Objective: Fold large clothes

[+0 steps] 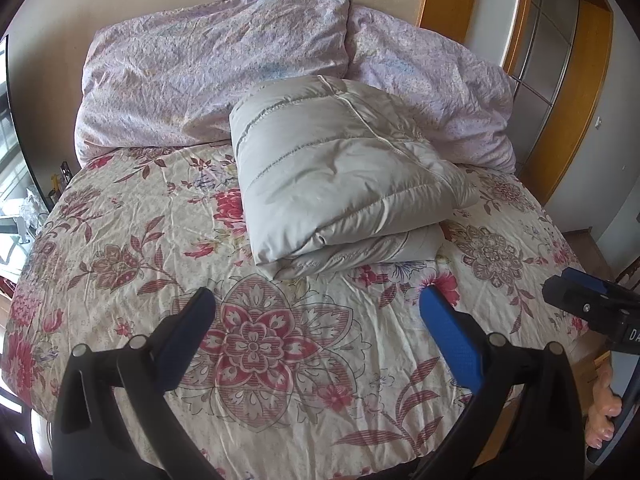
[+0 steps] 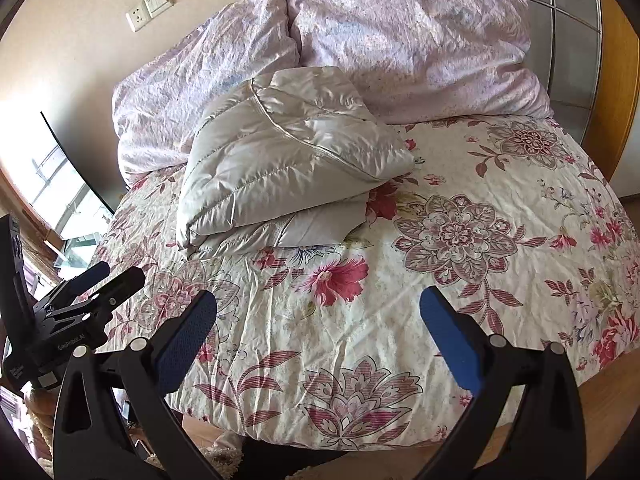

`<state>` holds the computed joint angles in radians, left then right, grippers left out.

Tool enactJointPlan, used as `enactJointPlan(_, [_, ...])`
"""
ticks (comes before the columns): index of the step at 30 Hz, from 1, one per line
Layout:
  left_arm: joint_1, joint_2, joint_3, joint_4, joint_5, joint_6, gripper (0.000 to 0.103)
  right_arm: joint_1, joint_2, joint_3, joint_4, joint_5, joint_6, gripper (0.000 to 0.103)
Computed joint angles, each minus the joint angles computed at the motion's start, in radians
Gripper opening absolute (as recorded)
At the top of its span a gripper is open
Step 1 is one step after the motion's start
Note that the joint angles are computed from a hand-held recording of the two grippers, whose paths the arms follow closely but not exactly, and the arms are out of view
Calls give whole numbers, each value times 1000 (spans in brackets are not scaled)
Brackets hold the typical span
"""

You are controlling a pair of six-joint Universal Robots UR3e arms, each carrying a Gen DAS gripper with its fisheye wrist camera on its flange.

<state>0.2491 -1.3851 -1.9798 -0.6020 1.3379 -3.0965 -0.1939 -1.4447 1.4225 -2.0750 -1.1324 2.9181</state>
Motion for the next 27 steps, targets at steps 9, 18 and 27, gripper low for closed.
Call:
enactJointPlan(9, [8,-4,1,-5,-29,2,101,-2,3,-5,3,-2,8,102])
enactJointPlan(18, [7,-21,11,-6,-45,4,101,-2,12,-16,11,0,7,102])
enactJointPlan(27, [4,-26,14,-4,-39,2,101,3,25,-28,14,-3,9,102])
